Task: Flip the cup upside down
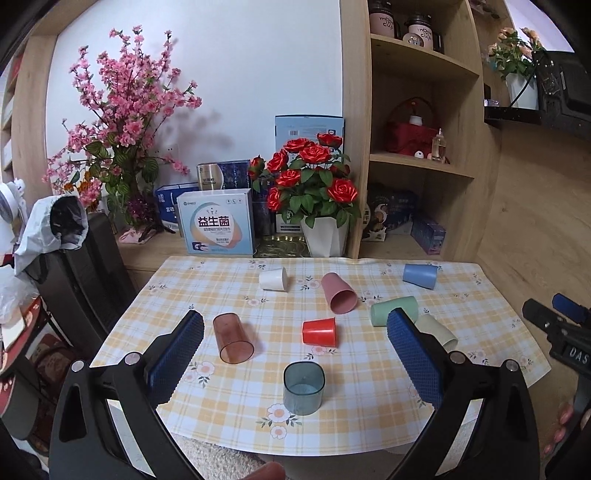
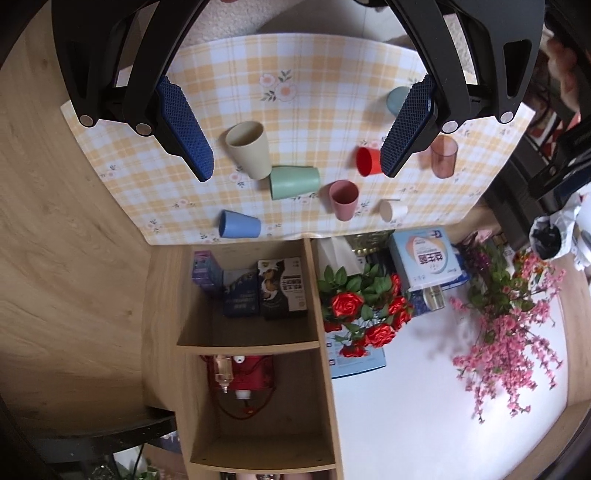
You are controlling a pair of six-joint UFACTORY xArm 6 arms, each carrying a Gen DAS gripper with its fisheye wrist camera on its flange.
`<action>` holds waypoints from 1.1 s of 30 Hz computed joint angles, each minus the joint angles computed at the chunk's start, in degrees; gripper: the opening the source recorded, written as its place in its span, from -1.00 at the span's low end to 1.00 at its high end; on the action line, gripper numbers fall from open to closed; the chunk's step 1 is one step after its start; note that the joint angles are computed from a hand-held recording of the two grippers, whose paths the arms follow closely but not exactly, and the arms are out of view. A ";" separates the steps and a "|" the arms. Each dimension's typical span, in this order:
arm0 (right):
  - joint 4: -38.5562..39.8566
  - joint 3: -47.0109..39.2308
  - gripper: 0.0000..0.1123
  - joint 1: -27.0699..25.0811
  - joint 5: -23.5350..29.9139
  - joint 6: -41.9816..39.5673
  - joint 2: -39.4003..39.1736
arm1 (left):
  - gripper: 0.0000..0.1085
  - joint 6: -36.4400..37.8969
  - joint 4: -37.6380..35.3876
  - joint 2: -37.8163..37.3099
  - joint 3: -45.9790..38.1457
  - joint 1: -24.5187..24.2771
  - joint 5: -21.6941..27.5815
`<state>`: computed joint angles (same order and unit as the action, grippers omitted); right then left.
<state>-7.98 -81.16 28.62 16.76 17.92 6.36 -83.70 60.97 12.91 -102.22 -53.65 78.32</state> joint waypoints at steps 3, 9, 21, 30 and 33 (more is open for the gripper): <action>-0.57 0.26 0.58 -0.04 0.57 0.59 -0.09 | 0.78 -0.04 -0.16 -0.01 0.38 -0.38 0.34; -2.14 1.29 0.58 0.32 0.72 1.58 -0.57 | 0.78 -1.33 0.85 -0.63 1.30 -0.99 0.63; -3.48 1.11 0.58 0.69 0.74 2.63 -0.33 | 0.78 -1.94 1.99 -0.75 1.55 -1.44 1.45; -3.40 1.07 0.58 0.70 0.85 2.58 -0.33 | 0.78 -1.93 2.18 -0.72 1.52 -1.65 1.74; -3.60 1.13 0.58 0.68 0.76 2.78 -0.36 | 0.78 -1.98 2.25 -0.76 1.58 -1.68 1.77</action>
<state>-11.58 -80.03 29.30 17.51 20.70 6.00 -85.67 63.22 12.15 -100.64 -55.33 80.09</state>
